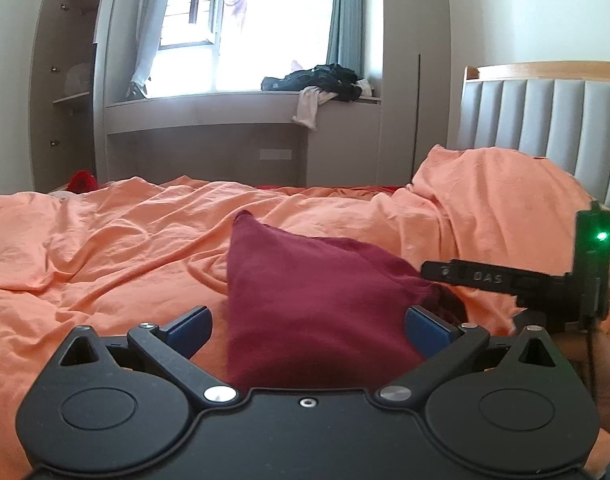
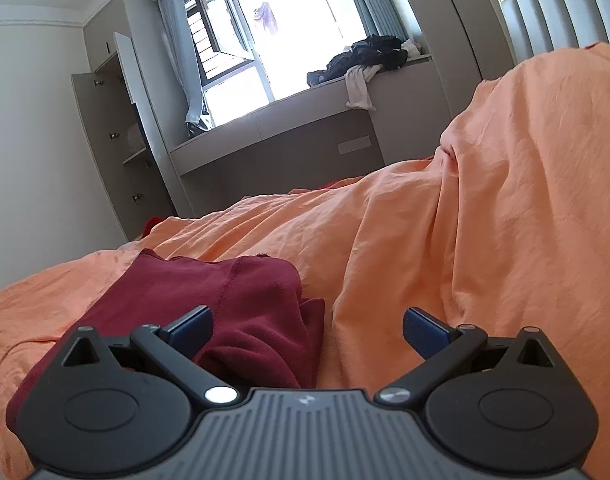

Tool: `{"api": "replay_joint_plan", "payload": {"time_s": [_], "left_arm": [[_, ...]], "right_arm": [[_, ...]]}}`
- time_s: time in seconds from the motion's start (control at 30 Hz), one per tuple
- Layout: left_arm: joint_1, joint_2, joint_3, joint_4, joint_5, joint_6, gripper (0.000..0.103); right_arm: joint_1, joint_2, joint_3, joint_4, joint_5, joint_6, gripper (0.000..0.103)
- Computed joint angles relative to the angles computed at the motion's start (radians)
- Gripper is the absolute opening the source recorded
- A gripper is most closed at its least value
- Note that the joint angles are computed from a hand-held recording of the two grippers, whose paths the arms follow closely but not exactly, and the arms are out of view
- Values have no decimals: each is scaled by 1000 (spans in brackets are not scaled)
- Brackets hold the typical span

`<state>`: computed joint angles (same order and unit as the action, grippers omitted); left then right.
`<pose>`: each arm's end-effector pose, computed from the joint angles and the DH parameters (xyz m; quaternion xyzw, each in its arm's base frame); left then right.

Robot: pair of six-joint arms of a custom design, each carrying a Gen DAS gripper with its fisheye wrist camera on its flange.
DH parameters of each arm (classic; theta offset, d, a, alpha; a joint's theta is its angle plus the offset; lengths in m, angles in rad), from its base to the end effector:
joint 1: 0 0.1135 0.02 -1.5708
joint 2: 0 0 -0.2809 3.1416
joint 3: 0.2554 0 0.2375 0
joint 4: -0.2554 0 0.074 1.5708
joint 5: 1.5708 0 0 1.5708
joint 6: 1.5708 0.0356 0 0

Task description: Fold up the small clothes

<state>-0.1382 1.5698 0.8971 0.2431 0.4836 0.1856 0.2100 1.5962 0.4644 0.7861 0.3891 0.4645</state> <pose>0.3273 -0.0622 0.2542 0.2594 0.7856 -0.1890 0.5291 0.2764 0.0451 0.1756 0.2121 0.7822 0.0374 0.5847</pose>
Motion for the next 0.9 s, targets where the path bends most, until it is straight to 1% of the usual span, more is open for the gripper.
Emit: {"api": "replay_joint_plan", "payload": {"time_s": [0.13, 0.2, 0.4, 0.67, 0.77, 0.9], "left_arm": [[21, 7, -8, 15, 1, 18, 102], [37, 6, -17, 29, -2, 9, 102], [85, 11, 1, 18, 45, -44, 102], [103, 8, 2, -6, 35, -31, 102], [108, 18, 7, -16, 31, -27, 102], [112, 23, 17, -38, 37, -30, 102]], "right_arm": [[37, -25, -14, 5, 57, -40, 103], [57, -40, -25, 18, 85, -68, 103], [150, -65, -70, 95, 216, -147, 103], [281, -91, -152, 205, 373, -186, 103], [290, -99, -164, 208, 374, -180, 103], [284, -102, -157, 167, 359, -162, 103]]}}
